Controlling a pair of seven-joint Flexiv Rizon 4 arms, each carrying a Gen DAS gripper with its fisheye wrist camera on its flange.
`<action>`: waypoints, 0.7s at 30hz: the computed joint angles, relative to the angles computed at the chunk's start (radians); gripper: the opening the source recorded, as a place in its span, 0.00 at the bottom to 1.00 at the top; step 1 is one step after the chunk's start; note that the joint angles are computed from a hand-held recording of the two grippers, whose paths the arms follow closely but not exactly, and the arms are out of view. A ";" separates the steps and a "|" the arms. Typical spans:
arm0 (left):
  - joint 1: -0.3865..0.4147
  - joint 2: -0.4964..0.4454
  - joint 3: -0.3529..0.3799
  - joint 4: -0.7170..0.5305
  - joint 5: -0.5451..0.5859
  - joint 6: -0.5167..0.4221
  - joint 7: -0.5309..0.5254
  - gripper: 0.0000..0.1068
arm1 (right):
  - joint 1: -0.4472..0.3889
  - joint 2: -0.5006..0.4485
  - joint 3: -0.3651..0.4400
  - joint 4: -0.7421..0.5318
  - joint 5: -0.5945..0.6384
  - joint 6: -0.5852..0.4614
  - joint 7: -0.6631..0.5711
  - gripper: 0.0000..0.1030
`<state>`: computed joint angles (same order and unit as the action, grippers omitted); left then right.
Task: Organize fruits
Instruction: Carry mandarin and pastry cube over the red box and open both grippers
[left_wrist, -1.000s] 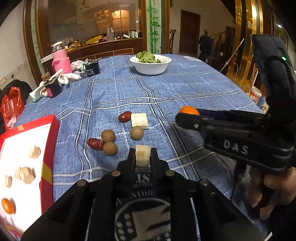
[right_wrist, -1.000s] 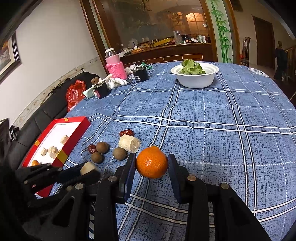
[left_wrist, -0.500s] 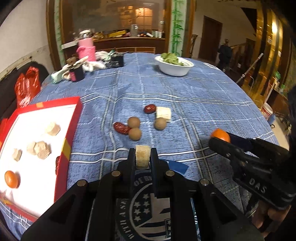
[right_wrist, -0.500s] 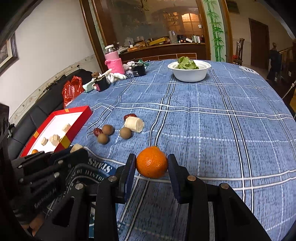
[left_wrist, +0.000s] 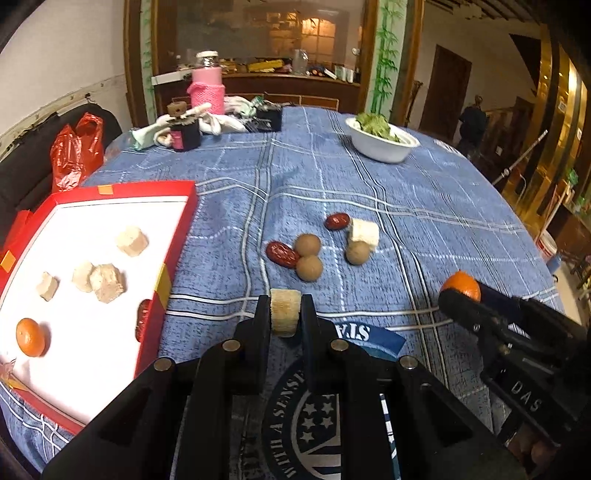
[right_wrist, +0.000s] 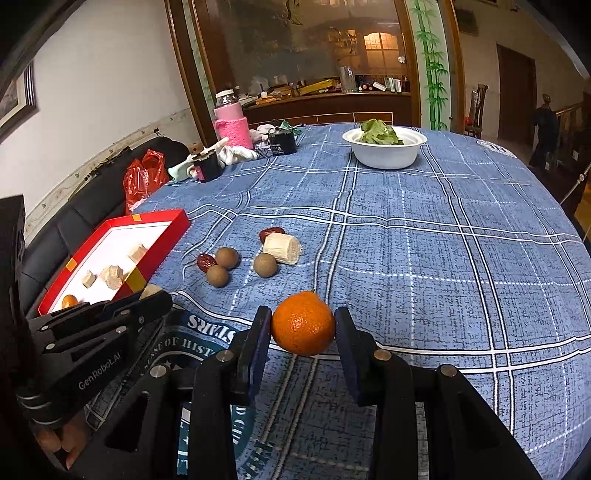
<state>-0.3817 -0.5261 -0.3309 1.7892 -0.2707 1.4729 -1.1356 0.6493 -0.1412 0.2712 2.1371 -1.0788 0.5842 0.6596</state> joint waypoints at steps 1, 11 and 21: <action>0.009 0.002 -0.008 0.003 -0.007 0.005 0.000 0.12 | 0.002 -0.003 0.000 -0.003 -0.002 -0.002 0.000 0.35; 0.128 0.054 -0.092 0.083 -0.070 0.099 -0.041 0.12 | 0.017 -0.026 -0.007 -0.043 -0.022 -0.006 -0.024 0.35; 0.101 0.066 0.037 0.069 -0.048 0.129 -0.178 0.12 | 0.024 -0.109 -0.061 -0.160 -0.154 0.098 -0.090 0.34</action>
<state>-0.2802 -0.4604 -0.2944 1.8585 -0.3189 1.6017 -1.3133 0.6734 -0.2500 0.2102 1.9776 -1.2323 0.6819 0.5694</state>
